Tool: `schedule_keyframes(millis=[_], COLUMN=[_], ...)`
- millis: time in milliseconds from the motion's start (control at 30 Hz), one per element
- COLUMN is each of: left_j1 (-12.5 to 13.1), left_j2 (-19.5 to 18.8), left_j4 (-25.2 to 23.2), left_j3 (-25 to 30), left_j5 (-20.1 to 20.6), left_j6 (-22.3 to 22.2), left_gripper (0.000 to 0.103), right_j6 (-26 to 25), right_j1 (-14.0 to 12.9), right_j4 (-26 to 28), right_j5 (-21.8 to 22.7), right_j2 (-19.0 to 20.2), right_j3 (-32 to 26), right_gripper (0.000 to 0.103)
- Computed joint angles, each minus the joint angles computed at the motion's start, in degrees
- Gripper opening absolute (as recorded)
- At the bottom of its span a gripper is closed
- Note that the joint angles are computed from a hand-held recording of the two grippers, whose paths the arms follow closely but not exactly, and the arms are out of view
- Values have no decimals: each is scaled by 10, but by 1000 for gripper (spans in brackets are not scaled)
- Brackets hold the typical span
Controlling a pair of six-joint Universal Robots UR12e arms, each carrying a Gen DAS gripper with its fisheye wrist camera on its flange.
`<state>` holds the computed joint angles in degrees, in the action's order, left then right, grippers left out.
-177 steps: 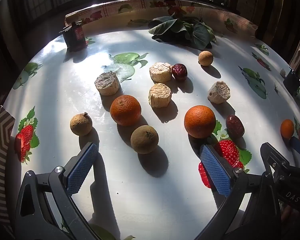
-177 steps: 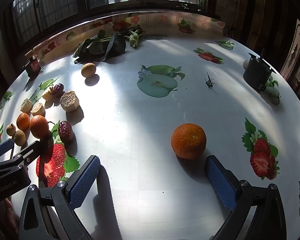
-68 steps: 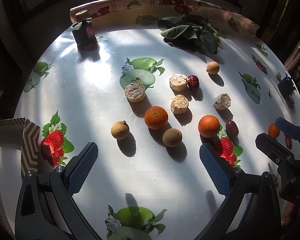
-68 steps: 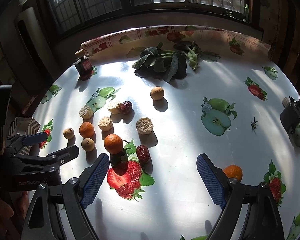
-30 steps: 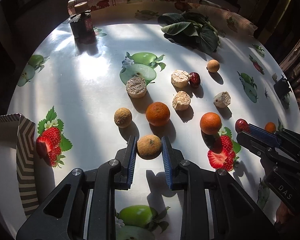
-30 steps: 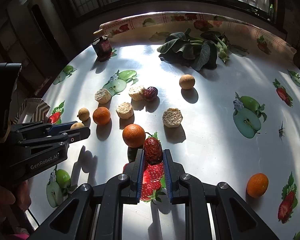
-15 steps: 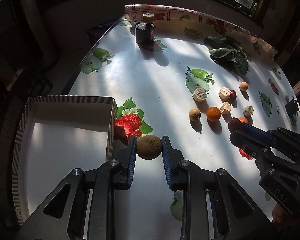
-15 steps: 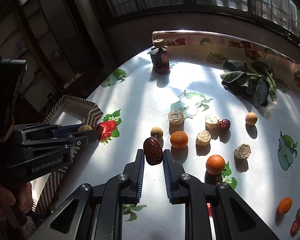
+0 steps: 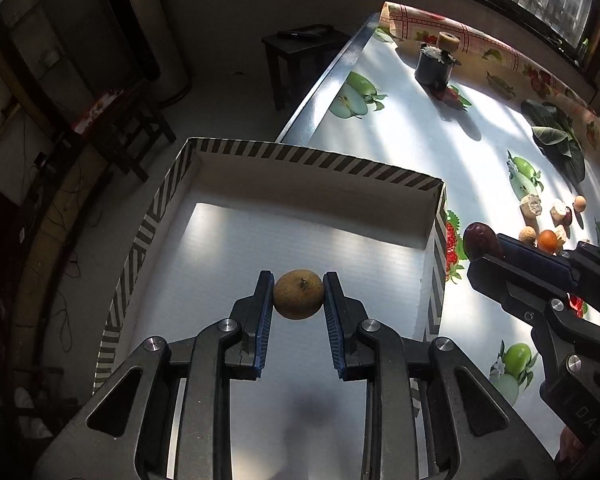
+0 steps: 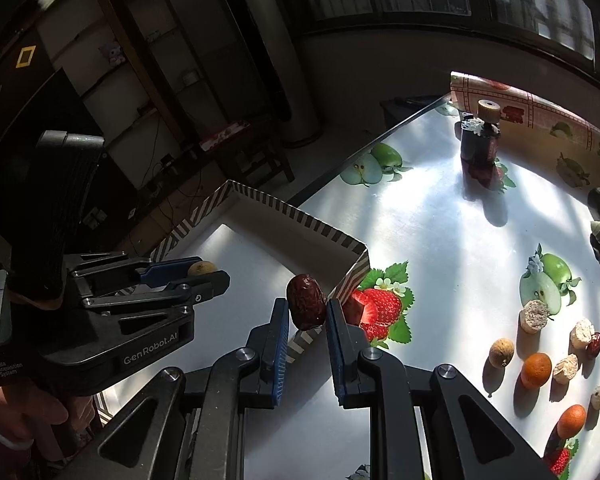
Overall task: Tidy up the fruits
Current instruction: 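Carry the date with the right gripper into the striped box while the left releases the brown fruit there, then move both open grippers back over the fruits on the table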
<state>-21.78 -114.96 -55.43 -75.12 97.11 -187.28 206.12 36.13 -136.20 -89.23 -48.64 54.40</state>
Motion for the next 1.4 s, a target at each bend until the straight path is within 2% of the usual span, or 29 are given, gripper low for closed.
schedule_keyframes(millis=[333, 467, 600, 800, 833, 867, 900, 967, 1033, 1100, 1267, 1400], left_j1=[9, 5, 1, 1, 2, 3, 4, 5, 5, 4, -8, -21], left_j2=[-1, -8, -17, -19, -18, -17, -15, -12, -8, -5, -1, -2], left_j4=[-23, -26, -38, -47, -45, -44, -44, -35, -26, -18, 5, 20], left_j3=[-10, -5, 5, 5, 3, 2, 0, -3, -6, -7, -4, 4], left_j5=[-2, -9, -13, -21, -22, -25, -28, -28, -21, -16, 5, 9], left_j6=[-7, -6, -7, -17, -20, -20, -22, -31, -37, -44, -41, -30], left_gripper=[24, 24, 24, 24, 25, 32, 43, 53, 59, 66, 67, 67], right_j6=[-28, -49, -32, -25, -20, -16, -14, -14, -9, 0, 19, 33], right_j1=[0, 0, -7, -6, -6, -6, -7, -8, -8, -9, -8, -8], right_j4=[85, 123, 122, 126, 125, 125, 123, 108, 93, 66, 14, -7], right_j5=[50, 30, 34, 30, 25, 25, 28, 33, 26, 26, -4, -39], right_j2=[72, 73, 63, 68, 69, 68, 67, 62, 55, 43, 2, -33], right_j3=[-112, -114, -94, -96, -95, -93, -91, -81, -71, -52, 8, 58], right_gripper=[18, 18, 18, 18, 18, 19, 20, 24, 30, 30, 31, 33])
